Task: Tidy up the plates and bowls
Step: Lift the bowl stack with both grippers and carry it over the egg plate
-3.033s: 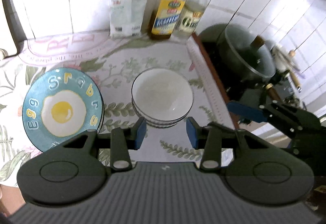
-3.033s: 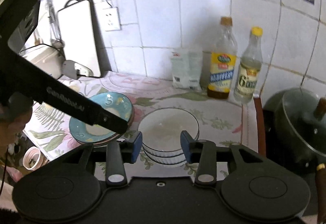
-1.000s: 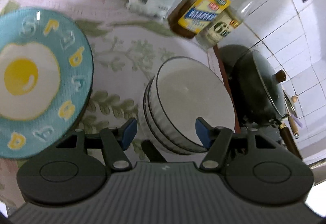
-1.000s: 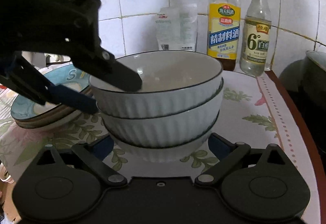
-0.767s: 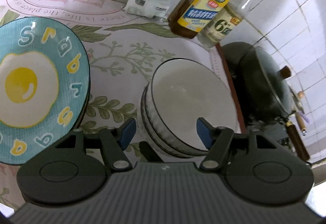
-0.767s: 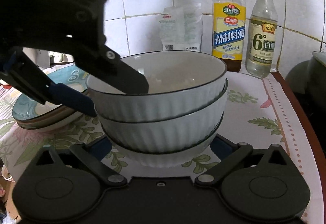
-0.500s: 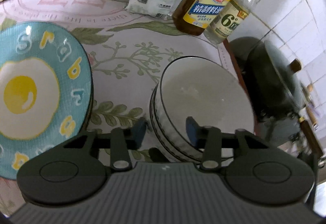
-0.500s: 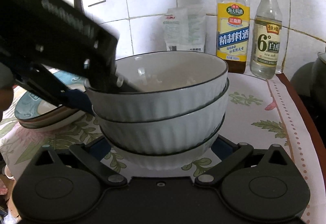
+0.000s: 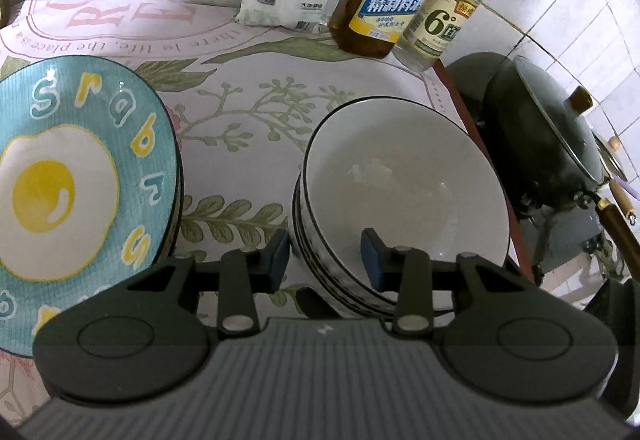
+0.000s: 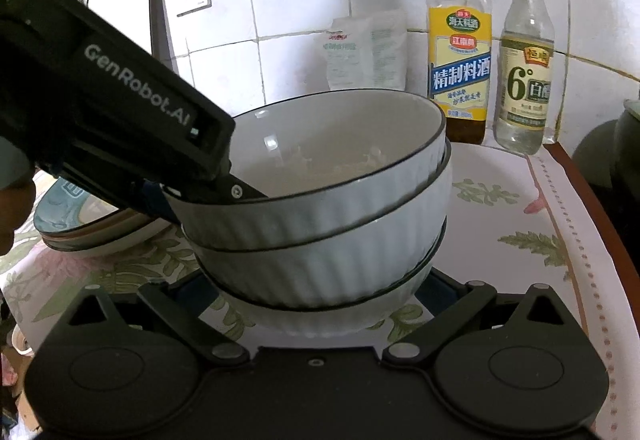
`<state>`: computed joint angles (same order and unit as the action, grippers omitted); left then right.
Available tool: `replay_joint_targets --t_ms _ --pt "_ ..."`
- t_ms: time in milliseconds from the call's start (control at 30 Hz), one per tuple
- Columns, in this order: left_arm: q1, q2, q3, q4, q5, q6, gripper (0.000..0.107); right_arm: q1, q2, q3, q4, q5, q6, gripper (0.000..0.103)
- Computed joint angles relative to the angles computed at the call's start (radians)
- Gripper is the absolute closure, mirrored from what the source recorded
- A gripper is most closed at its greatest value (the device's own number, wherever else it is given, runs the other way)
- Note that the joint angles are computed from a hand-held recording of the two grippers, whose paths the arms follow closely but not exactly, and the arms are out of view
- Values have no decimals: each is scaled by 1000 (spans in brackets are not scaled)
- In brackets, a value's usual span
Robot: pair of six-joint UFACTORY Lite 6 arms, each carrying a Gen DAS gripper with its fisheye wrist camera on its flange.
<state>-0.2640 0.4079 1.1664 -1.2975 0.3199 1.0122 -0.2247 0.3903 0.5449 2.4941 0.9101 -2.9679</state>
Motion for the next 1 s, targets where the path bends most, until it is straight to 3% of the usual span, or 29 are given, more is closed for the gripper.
replay_joint_targets --t_ms 233,633,833,1000 --pt "27 -127 -115 -16 35 65 70 31 -135 -116 52 -3 -15 0" --pt "209 -435 -272 121 171 15 70 216 -452 -201 116 -148 15 0" --pt "344 -546 -304 178 226 -26 70 362 -452 -131 201 -184 -10 0" --pt "450 -566 -285 242 263 -62 70 457 -355 -11 224 -203 -2 0"
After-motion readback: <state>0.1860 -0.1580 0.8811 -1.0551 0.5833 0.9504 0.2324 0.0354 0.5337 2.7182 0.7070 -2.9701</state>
